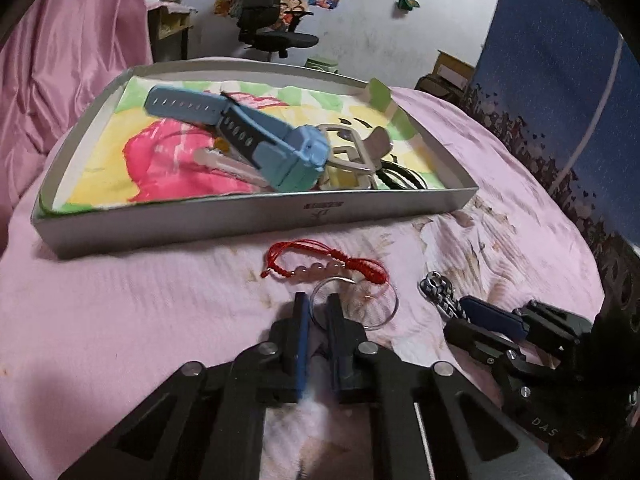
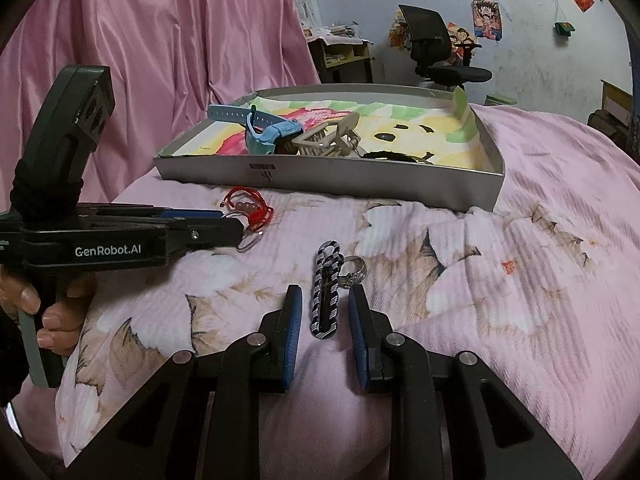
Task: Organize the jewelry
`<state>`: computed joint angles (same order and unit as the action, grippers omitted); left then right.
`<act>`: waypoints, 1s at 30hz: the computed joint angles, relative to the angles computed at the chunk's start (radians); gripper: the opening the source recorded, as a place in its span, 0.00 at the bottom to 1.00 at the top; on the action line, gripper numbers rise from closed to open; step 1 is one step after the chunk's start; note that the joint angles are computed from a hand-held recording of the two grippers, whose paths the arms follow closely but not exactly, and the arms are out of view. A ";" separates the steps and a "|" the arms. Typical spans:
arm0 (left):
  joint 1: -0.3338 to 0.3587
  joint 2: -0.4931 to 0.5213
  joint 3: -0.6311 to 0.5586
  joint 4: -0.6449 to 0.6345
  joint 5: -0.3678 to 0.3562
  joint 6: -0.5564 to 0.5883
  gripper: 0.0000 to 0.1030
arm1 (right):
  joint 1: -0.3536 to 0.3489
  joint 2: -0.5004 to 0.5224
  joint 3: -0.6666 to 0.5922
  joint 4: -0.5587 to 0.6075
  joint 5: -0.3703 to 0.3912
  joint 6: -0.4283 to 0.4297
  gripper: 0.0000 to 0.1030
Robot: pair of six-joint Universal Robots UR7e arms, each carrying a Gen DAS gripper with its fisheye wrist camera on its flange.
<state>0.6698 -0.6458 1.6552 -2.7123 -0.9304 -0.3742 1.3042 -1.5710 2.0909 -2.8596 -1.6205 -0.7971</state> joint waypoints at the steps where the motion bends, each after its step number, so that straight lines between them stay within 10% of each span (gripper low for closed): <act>1: 0.001 -0.004 0.008 -0.017 -0.006 0.000 0.07 | 0.000 0.000 0.000 0.000 0.000 0.001 0.18; 30: -0.066 -0.034 0.090 -0.237 0.115 0.067 0.04 | -0.045 -0.073 0.071 -0.096 0.152 -0.046 0.10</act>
